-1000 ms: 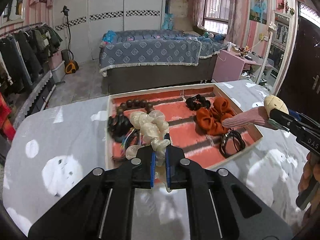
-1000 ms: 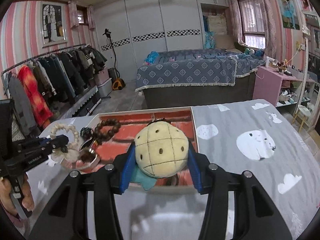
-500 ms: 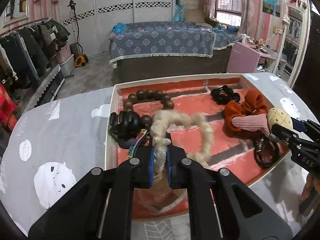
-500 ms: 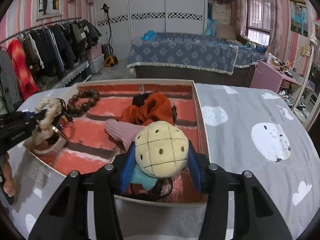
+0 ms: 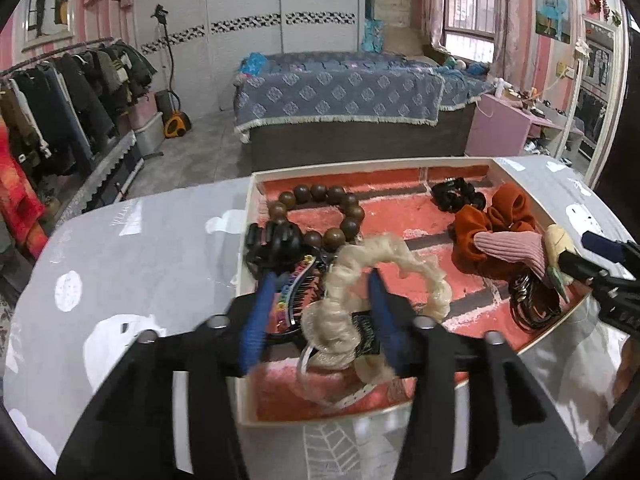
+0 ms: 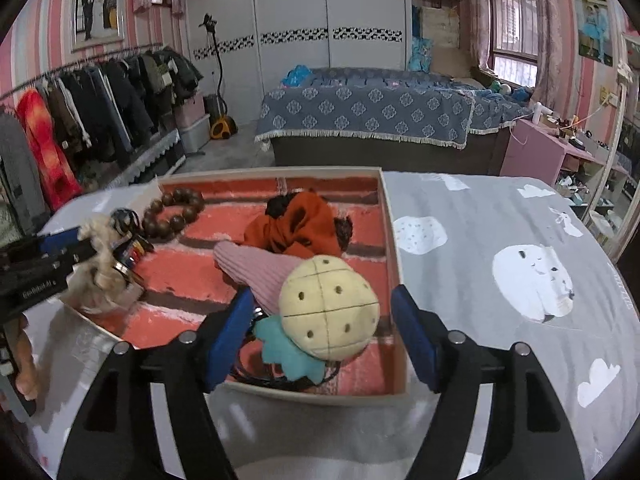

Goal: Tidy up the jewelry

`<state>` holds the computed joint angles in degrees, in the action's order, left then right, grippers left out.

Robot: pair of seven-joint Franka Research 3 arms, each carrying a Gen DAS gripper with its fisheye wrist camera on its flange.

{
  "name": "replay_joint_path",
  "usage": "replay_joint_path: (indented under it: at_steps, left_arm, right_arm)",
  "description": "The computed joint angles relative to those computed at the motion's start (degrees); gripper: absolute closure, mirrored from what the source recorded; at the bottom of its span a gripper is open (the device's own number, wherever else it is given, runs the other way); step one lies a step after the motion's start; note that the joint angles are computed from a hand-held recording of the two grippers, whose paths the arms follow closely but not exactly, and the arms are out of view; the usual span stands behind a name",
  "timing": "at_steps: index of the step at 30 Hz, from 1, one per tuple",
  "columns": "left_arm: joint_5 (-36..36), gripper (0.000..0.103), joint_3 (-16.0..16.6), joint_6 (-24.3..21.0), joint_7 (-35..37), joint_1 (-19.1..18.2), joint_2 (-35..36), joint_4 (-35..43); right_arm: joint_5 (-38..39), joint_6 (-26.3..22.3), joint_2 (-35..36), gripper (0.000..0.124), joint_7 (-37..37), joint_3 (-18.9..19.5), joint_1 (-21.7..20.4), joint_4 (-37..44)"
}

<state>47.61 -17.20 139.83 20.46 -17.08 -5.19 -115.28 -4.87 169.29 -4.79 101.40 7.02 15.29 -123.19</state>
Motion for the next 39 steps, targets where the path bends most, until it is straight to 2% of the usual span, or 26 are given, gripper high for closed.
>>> replay_joint_path:
  at_steps: [4,8,9,10,12,14,19,24,27,31,39]
  left_arm:
    - [-0.81,0.043,-0.33,0.68,-1.60,0.01,-3.87,-2.92]
    - [2.14,0.014,-2.75,-1.08,-6.32,0.69,-9.07,-6.08]
    - [3.11,0.008,-3.75,-2.22,-8.14,0.74,-11.17,-7.24]
    - [3.48,0.006,-4.44,-2.77,-9.40,0.79,-12.60,-8.11]
    - [3.48,0.005,-5.63,-3.62,-11.07,0.56,-15.73,-10.05]
    - [3.35,0.005,-7.24,-4.95,-12.45,0.13,-19.17,-12.08]
    - [1.41,0.005,-11.69,-10.87,-13.93,-1.64,-25.34,-14.94]
    - [0.67,0.005,-15.45,-13.27,-18.43,-3.76,-30.82,-18.79]
    - [-0.42,0.005,-16.96,-14.46,-20.44,-5.02,-32.21,-20.03]
    - [0.51,0.005,-22.08,-21.22,-24.11,-5.23,-32.23,-19.91]
    - [4.48,0.005,-23.47,-25.04,-28.94,-8.48,-30.16,-20.10]
  right_arm:
    - [1.44,1.21,-4.45,0.043,-0.69,0.06,-0.66,-3.40]
    - [1.60,2.88,-11.09,0.032,-0.50,1.96,-2.55,-8.77]
    - [2.19,3.44,-12.65,0.032,-0.90,2.26,-2.68,-10.09]
    - [2.84,4.07,-14.75,0.031,-1.24,2.63,-2.78,-11.80]
    - [5.00,5.61,-19.06,0.025,-2.17,2.79,-2.25,-15.51]
    - [7.29,6.69,-23.22,0.025,-3.62,2.58,-1.21,-19.09]
    - [11.07,8.06,-32.91,0.025,-3.13,6.04,-3.16,-27.14]
    - [13.71,9.24,-40.30,0.025,-1.82,8.67,-2.47,-33.59]
    - [14.03,8.89,-43.46,0.025,-0.18,11.79,-3.60,-36.10]
    - [13.85,10.08,-47.84,0.025,2.42,15.23,-4.41,-40.34]
    - [12.57,11.26,-50.93,0.025,4.28,16.85,-3.73,-43.72]
